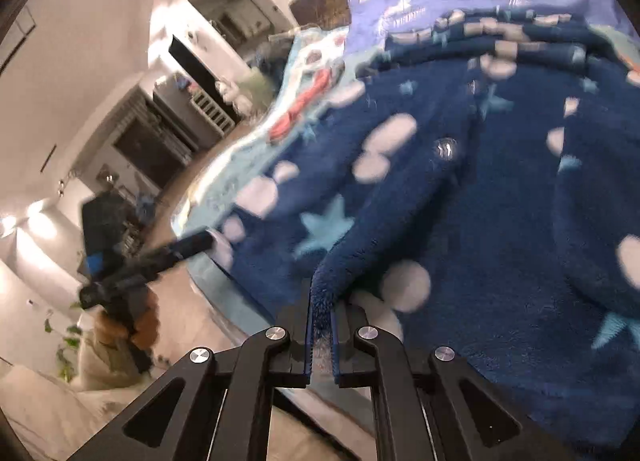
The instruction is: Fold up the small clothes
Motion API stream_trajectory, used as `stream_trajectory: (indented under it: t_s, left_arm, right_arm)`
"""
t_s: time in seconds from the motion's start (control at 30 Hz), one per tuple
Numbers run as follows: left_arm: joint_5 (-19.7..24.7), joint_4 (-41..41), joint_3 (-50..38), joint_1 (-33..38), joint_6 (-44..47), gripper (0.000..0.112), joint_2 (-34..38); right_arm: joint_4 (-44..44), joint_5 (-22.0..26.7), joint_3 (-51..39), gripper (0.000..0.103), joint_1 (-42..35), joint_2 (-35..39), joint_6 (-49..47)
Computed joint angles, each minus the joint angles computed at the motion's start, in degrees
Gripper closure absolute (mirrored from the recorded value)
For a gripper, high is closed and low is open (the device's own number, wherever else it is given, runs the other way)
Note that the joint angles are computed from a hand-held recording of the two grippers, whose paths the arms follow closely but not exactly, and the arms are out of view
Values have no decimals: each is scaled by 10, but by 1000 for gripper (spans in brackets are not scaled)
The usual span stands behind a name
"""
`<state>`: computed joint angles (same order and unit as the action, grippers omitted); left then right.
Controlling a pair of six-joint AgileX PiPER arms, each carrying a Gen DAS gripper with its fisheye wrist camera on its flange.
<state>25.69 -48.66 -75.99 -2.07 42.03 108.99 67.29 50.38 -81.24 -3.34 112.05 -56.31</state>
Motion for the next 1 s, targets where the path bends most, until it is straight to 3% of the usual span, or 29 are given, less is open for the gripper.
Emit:
stream_trajectory:
  t_s: [0.13, 0.3, 0.37, 0.5, 0.6, 0.67, 0.7, 0.77, 0.87, 0.97, 1.0]
  left_arm:
    - [6, -29, 1, 1, 37, 38, -1]
    - [15, 13, -25, -9, 2, 38, 22]
    - [32, 10, -38, -9, -2, 38, 33]
    - [56, -7, -54, -9, 8, 38, 48]
    - [78, -38, -64, -4, 42, 40, 62]
    - [93, -59, -69, 1, 66, 82, 74]
    - [118, -49, -82, 7, 50, 94, 84]
    - [153, -87, -81, 29, 57, 95, 86]
    - [156, -110, -59, 39, 90, 94, 63]
    - [152, -99, -63, 33, 87, 82, 56]
    - [148, -87, -68, 29, 77, 68, 58]
  right_arm:
    - [54, -12, 71, 99, -40, -69, -37]
    - [-29, -20, 61, 98, -54, -38, 26]
    - [-55, -32, 61, 95, -47, -18, 55]
    - [-21, -22, 82, 88, -62, -27, 26]
    - [-50, -64, 102, 79, -63, -70, 27]
    - [-85, -107, 120, 75, -64, -100, 49]
    - [-100, -131, 131, 73, -70, -115, 59]
    - [-132, -184, 151, 57, -78, -137, 85]
    - [-173, -277, 189, 49, -96, -162, 136]
    - [-157, -256, 191, 49, -147, -151, 132]
    - [-147, -245, 188, 49, -159, -145, 126]
